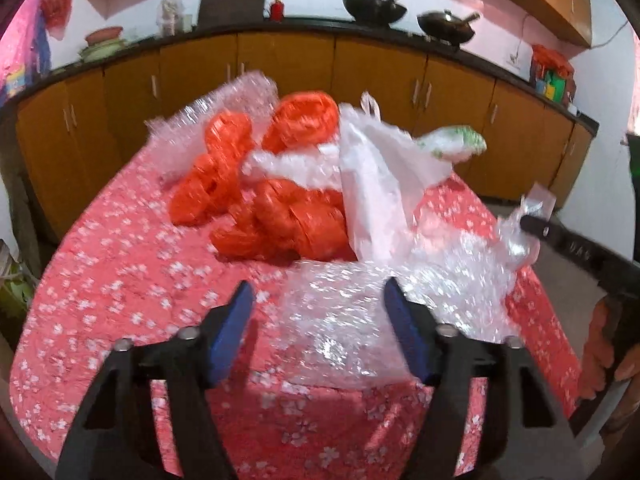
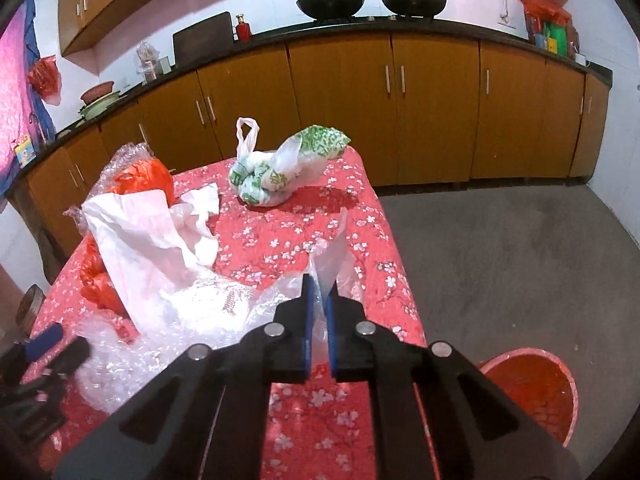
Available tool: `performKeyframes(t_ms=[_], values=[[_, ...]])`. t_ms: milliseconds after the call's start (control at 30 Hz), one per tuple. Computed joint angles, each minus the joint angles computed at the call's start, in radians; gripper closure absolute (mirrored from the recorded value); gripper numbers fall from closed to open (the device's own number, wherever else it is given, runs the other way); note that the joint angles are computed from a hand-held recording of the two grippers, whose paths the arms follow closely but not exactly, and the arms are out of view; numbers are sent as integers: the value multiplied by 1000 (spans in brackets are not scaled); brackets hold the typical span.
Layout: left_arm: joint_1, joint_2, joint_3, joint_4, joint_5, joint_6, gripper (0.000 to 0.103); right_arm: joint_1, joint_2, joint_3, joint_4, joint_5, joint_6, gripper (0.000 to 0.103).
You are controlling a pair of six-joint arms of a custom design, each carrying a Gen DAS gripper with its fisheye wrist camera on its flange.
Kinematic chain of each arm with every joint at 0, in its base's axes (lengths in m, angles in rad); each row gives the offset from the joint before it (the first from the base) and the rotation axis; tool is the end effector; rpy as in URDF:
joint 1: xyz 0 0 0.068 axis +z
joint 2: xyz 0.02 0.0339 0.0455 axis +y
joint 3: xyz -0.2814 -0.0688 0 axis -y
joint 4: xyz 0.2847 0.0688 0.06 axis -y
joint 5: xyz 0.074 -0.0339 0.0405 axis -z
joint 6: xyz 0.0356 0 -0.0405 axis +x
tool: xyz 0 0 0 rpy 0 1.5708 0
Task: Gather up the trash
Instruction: 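Return to the table and grasp bubble wrap with both tools, then carry the bubble wrap to the wastebasket and open both tools to drop it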
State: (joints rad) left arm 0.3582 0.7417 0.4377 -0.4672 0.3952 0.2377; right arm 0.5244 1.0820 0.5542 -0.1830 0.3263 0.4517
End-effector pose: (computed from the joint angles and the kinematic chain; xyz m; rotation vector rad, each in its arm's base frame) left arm 0.1722 0.0498 0.2011 0.0549 2.2735 -0.1526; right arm 0.2184 0.1131 0.2001 0.0874 2.2399 0.1557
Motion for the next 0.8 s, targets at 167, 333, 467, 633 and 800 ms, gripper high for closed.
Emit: performKeyframes(t_ms=[167,333,467,633,800], values=[[-21,47,-14,15,-14,15,85,8,-20,-10,-5,7,2,96],[37,14,-9,-29,32,66,94,7,-79,-24,-26,8,4,96],[153,-14,24,-94,117,110,95,1,-145,-30,-56,7,4,96],[311,-37,93,-192,250,176,95,12,-224,-29,-97,19,4,96],[391,-57,149,-242,325,200,95,40,-296,-22,-147,45,10,96]])
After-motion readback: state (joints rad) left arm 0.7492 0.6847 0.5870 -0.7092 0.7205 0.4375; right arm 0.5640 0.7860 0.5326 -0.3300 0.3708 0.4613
